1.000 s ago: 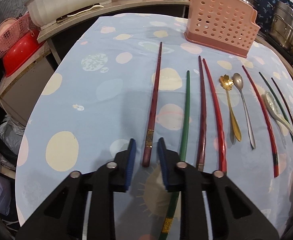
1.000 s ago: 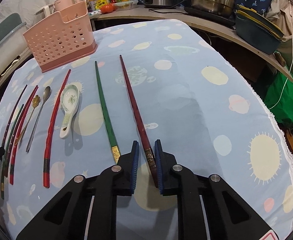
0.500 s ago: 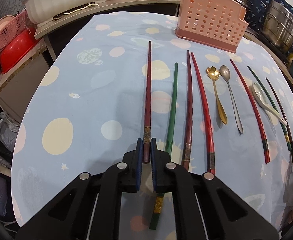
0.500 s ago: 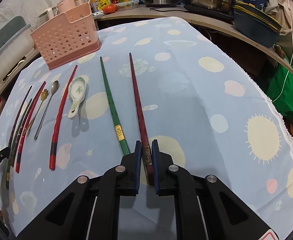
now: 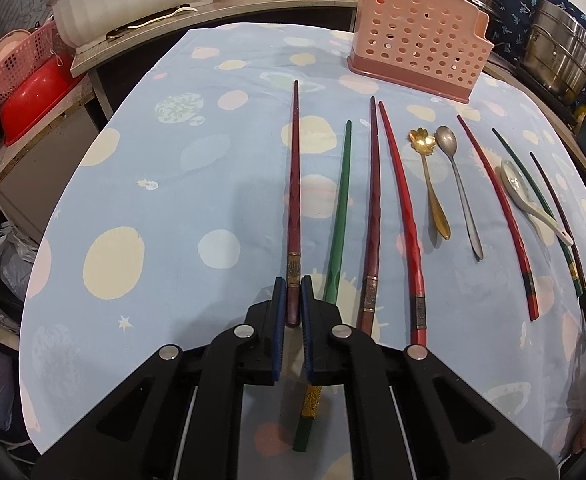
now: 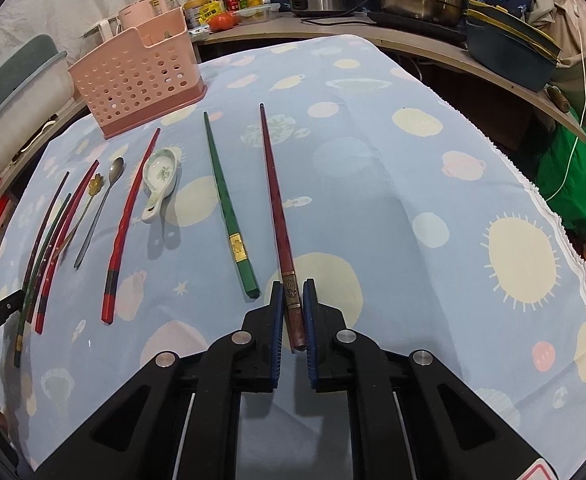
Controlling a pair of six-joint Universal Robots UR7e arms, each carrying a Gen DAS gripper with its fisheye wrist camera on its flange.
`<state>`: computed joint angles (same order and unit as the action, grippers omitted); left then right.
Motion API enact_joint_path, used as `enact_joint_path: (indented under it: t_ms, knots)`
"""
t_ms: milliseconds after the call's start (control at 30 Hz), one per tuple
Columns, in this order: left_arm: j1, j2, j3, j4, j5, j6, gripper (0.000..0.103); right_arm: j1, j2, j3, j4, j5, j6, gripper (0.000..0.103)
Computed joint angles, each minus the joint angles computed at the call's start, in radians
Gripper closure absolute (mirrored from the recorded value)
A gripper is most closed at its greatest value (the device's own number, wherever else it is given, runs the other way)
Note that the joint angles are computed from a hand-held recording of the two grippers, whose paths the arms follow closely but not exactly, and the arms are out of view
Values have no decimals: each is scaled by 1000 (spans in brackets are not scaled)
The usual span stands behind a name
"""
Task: Organize utensils
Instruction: 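Lift the dark brown chopstick with the right gripper toward the pink holder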
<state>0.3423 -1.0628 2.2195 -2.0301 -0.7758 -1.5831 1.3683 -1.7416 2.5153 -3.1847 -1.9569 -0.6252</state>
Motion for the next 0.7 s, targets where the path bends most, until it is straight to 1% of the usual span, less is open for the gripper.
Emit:
enact_joint_path:
  t_ms: [133,333,500,700]
  knots:
    - [-11,-12,11,-11,-7,-3,96,-3,-29,7,34,3,8,94]
    - [-53,-38,18,28,-12,-45,96,9,-102,28,100,-3,4,95]
    - [-100,-66,5,96,-3,-91,96,47,-176,29,155,6,5,95]
    - [-149,-95,-35,199,25,-143,96,114,-243,7,197,16,22,96]
